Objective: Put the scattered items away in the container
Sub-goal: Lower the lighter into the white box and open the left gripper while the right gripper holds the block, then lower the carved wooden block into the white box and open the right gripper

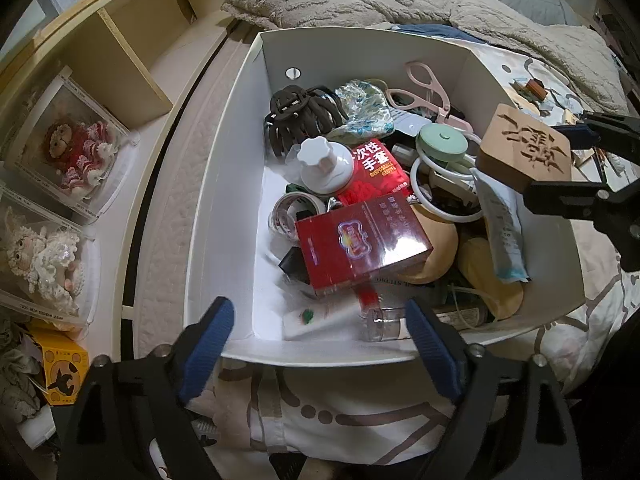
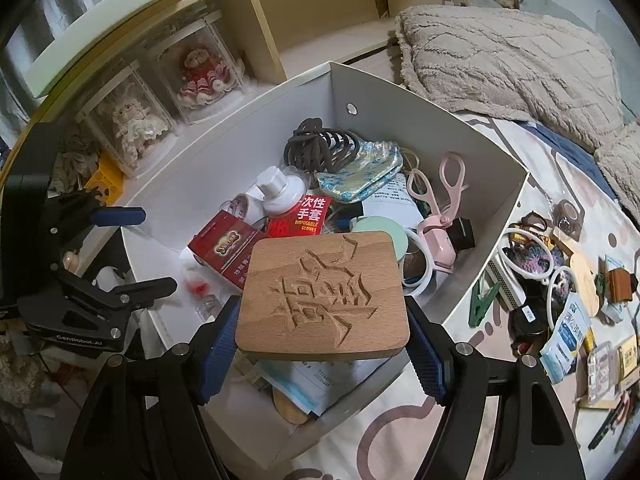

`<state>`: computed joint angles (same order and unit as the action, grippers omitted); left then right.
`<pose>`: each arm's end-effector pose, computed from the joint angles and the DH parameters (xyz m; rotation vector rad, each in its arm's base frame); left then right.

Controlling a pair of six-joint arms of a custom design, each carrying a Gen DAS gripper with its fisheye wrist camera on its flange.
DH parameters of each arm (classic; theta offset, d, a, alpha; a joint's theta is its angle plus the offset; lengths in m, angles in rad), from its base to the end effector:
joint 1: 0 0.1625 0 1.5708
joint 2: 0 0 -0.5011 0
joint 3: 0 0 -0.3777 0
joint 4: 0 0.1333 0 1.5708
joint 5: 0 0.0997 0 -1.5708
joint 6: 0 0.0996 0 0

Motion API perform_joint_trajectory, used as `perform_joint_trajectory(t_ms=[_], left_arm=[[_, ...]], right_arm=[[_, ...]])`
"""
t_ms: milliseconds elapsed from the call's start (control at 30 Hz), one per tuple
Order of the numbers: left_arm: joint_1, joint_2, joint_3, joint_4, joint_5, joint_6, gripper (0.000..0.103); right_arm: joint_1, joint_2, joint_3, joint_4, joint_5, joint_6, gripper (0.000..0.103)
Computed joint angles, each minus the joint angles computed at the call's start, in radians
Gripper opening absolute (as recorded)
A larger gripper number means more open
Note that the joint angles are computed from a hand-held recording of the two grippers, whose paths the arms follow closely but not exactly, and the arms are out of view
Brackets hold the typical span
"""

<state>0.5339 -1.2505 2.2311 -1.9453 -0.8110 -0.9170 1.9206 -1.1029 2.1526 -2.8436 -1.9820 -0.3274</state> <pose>-0.2491 -0.3818 0.2082 0.4085 2.1933 -0.3453 0.2700 -0.4672 0.2152 0.8426 -2.5839 0.3107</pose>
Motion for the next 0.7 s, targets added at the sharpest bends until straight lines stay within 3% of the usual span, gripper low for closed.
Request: perform_joint_trajectory(t_ms=[367,700], left_arm=[[-0.037,-0.032,0.019,-0.005,0.011,-0.042,0.092],[-0.133,-0.083,0.073,0.001,0.059,-0.157,0.092]], right_arm=[[0.013,0.023,-0.011,0.007,0.020,0.013,0.077],[0.027,0.055,-0.025,0.026,0.038,0.038,0.077]])
